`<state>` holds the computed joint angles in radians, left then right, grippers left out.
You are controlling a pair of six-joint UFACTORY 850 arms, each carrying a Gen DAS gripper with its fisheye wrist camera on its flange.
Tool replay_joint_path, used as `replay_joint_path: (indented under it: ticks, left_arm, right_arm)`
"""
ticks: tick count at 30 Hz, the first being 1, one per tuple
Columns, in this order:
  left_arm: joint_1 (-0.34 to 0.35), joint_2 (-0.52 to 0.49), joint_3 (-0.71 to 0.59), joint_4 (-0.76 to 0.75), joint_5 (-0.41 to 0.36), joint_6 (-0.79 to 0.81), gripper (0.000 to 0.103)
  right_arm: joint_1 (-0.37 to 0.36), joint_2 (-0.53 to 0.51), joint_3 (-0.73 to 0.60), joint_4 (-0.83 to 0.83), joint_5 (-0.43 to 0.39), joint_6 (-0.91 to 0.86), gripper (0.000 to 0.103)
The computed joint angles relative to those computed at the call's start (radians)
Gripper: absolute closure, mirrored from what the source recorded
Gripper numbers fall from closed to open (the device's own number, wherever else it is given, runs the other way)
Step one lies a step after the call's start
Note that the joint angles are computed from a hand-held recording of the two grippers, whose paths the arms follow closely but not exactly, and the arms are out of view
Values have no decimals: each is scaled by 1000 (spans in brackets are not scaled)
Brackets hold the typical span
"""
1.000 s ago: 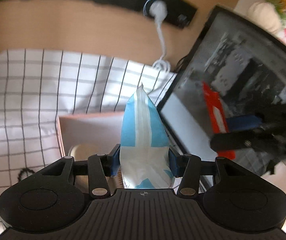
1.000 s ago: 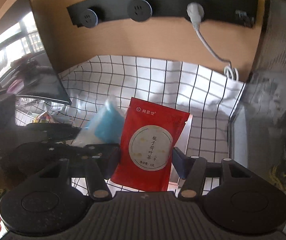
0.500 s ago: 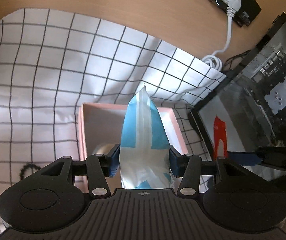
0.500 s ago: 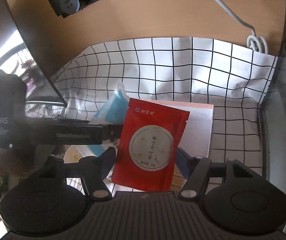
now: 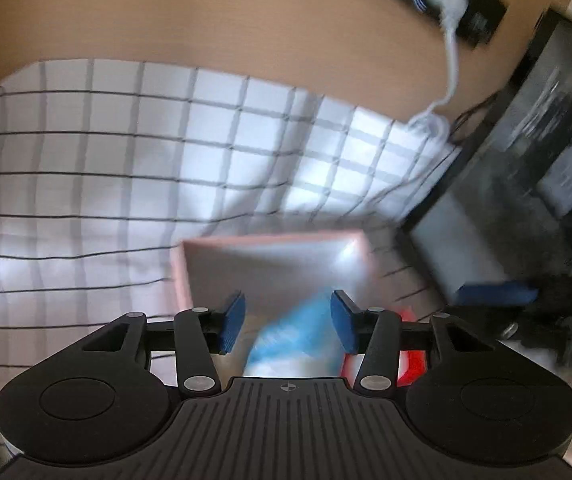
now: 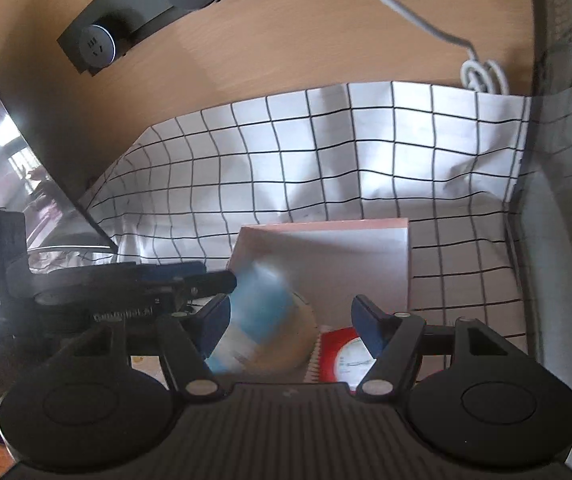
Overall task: Organize soft objects
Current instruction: 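Carry the wipes and tea packet into the pink box and open both grippers, then move both grippers back toward the yellow toy on the table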
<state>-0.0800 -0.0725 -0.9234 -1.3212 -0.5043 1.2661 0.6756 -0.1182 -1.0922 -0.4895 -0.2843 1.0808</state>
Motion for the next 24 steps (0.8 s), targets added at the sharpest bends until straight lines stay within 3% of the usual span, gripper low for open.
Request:
replay_joint_path:
  ticks: [2,4,7,12,15,16,21,24]
  left_arm:
    - [-7,1,4,-59,5,34,52]
    - [12,-12,9,-151,-73,79,51]
    - [19,5,34,-249,-59,124,52]
    - [85,122,145,-325,-72,265,52]
    - [175,224,215,-296,-58,333,51]
    - [220,249,229,-292,-86,377,51]
    - [458,398,280,-278,-63,487,51]
    - [596,454,294,-292,-59,535,51]
  right_arm:
    - [4,14,11,-47,-10,52,35]
    - [9,30,25,-87,-24,95,35]
    - [17,47,42,-151,-56,165,35]
    - [29,47,34,-153,-90,172,35]
    - [52,5,-33,-159,-123,141,35]
    - [66,-15,-68,-173,-129,129,35]
    - [151,-111,-243,-312,-112,155,35]
    - [205,-194,-369,-375,-112,185,29]
